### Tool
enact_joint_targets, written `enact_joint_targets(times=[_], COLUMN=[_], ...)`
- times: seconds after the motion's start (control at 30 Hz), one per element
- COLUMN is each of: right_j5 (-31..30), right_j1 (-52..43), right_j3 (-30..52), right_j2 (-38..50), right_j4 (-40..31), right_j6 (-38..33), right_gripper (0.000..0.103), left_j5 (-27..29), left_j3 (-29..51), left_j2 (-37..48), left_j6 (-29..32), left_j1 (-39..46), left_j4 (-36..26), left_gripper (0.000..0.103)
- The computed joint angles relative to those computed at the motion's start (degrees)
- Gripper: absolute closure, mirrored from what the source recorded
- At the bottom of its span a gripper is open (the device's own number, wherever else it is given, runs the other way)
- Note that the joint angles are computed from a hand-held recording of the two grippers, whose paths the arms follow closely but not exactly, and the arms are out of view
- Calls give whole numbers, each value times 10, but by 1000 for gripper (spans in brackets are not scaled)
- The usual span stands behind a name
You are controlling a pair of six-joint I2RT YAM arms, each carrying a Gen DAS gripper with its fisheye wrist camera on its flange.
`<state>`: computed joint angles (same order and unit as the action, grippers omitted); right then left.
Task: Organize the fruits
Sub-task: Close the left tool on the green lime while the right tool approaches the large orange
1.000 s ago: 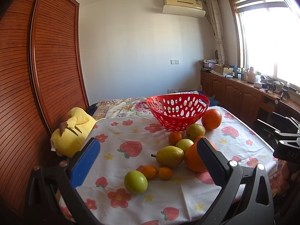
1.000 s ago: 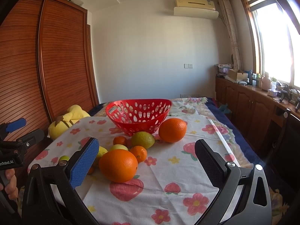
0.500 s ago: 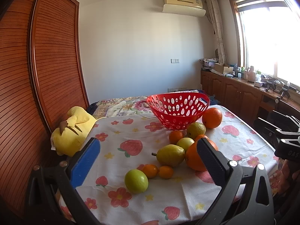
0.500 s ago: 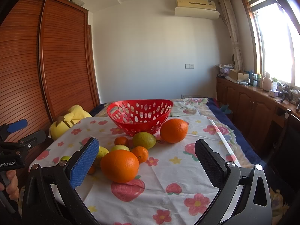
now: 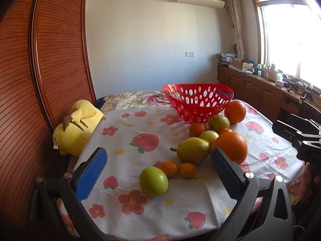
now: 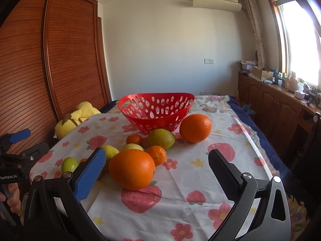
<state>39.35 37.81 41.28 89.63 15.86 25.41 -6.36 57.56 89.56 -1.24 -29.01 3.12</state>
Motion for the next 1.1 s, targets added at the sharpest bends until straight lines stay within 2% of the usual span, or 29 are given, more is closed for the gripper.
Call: enact_joint_targets(times=[0.3,0.5,0.87,1.1], right_j5=[-82,-139,-186,-204], right_j1=[-41,-63,-81,-89], right_j3=[29,62,123,151], right_j2=[74,120,184,216], right_j4=[26,20,-2,-8], right_j6=[-26,-44,-70,-73], right_gripper=[0,0,0,0], left_j5=[24,39,94,96], left_j3=[7,37,82,102], left_j2=[68,119,166,177], left_j6=[10,16,8,21], left_j1=[32,52,68,60], left_j4=[9,-10,-46,-63], left_gripper=[0,1,2,6])
